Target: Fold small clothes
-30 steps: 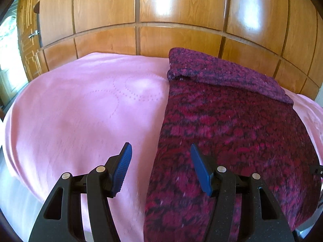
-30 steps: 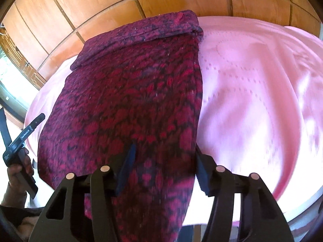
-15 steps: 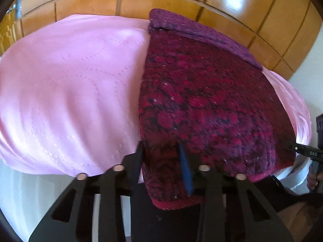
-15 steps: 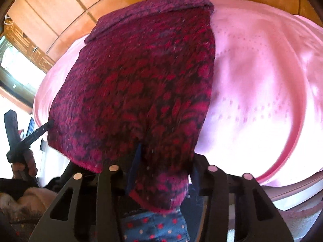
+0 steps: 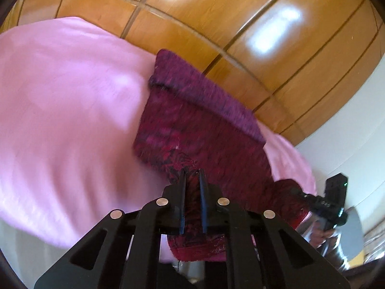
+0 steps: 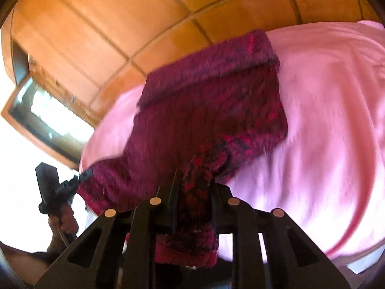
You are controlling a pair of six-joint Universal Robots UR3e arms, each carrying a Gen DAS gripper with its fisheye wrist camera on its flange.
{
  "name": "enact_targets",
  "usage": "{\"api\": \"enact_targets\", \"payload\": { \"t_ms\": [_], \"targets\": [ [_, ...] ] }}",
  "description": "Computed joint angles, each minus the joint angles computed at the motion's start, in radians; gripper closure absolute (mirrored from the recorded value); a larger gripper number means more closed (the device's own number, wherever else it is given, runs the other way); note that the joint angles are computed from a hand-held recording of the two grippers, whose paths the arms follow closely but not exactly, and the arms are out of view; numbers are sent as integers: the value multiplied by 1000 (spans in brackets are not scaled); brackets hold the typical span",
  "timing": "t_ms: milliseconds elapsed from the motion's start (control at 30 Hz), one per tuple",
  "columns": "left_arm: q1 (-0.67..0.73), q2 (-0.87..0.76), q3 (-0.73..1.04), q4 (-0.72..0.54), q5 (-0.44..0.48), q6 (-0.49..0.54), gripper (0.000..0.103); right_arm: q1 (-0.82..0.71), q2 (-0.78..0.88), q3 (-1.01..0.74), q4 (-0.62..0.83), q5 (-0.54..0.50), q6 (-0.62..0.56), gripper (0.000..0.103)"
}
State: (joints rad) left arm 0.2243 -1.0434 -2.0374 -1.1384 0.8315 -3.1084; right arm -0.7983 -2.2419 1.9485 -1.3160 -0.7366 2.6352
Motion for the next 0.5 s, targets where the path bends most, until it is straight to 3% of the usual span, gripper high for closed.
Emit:
{"api": "enact_targets", "payload": {
  "t_ms": [167, 233, 500],
  "targets": [
    [-152, -353, 144, 318, 105, -162, 95, 148, 223, 49, -511, -26, 313, 85],
    [-180, -461, 219, 355, 130, -200, 95, 202, 337, 29, -665, -78, 406, 86],
    [-281, -861, 593, 305, 260, -315, 95, 247, 619, -102, -784, -171, 549, 86]
  ]
}}
